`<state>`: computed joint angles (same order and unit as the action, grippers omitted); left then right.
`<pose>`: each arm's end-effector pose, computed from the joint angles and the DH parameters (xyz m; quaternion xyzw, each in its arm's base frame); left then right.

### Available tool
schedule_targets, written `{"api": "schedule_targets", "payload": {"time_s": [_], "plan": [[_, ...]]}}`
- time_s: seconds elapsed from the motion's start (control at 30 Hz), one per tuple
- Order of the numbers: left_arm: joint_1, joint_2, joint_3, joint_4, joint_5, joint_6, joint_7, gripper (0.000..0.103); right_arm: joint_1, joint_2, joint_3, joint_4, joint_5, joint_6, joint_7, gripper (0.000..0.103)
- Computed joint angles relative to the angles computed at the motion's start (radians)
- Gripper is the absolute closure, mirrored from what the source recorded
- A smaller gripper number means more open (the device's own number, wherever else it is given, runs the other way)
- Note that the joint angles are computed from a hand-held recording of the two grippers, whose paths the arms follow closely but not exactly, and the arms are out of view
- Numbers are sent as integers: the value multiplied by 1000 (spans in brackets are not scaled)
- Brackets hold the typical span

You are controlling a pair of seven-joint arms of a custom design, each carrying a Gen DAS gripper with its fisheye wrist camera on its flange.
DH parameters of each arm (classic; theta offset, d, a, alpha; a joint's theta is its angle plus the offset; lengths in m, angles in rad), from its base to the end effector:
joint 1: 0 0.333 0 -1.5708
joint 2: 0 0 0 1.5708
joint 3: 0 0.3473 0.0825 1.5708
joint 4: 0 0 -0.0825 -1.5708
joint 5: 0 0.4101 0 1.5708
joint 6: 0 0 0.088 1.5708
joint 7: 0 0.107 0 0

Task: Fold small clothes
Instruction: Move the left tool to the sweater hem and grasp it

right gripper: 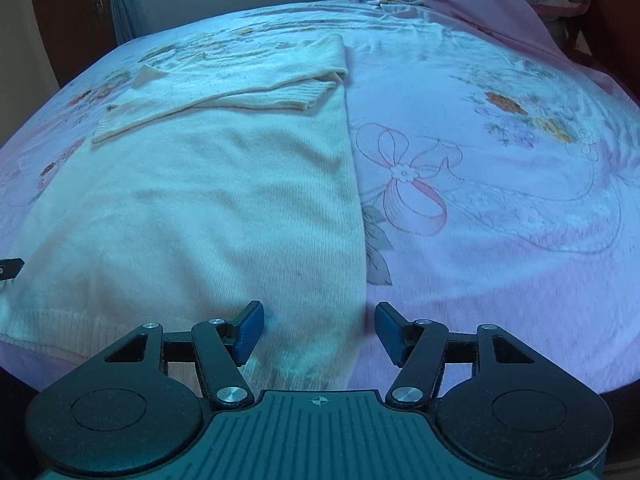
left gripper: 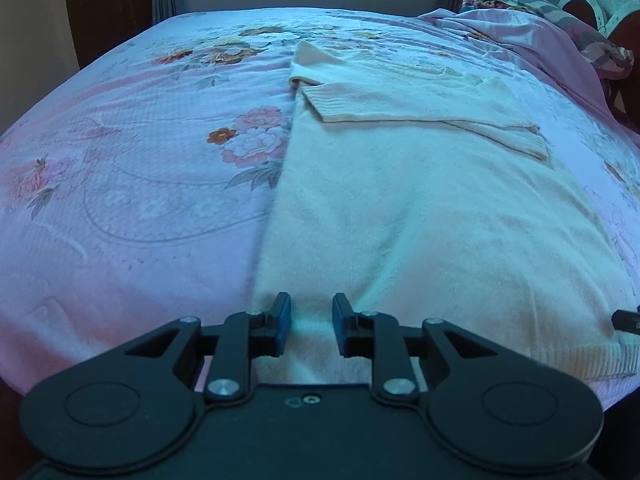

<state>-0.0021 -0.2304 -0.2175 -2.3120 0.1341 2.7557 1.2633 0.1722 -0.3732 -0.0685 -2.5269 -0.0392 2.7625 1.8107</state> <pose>0.5200 -0.1286 0.5291 -0.6565 0.6768 -0.2485 0.2217 0.4690 0.0487 0.4917 -0.6375 0.7099 -0.1722 0.2450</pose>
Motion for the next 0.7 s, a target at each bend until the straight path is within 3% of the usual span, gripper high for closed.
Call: {"api": "schedule_targets", "payload": {"time_s": [0.27,0.33,0.7], "plan": [[15,-54,30,-38,-75,-43,6,76,34,-35,-56,-14,130,-77,-61,42],[-22,-52,74,-41,-174,-52,82,75,43,-38,-69,-11,164,-94,-82,42],[-53,-54,94,-47,-374,-114,230,75,47,-46,-65,-16,247,-123,-130,42]]}}
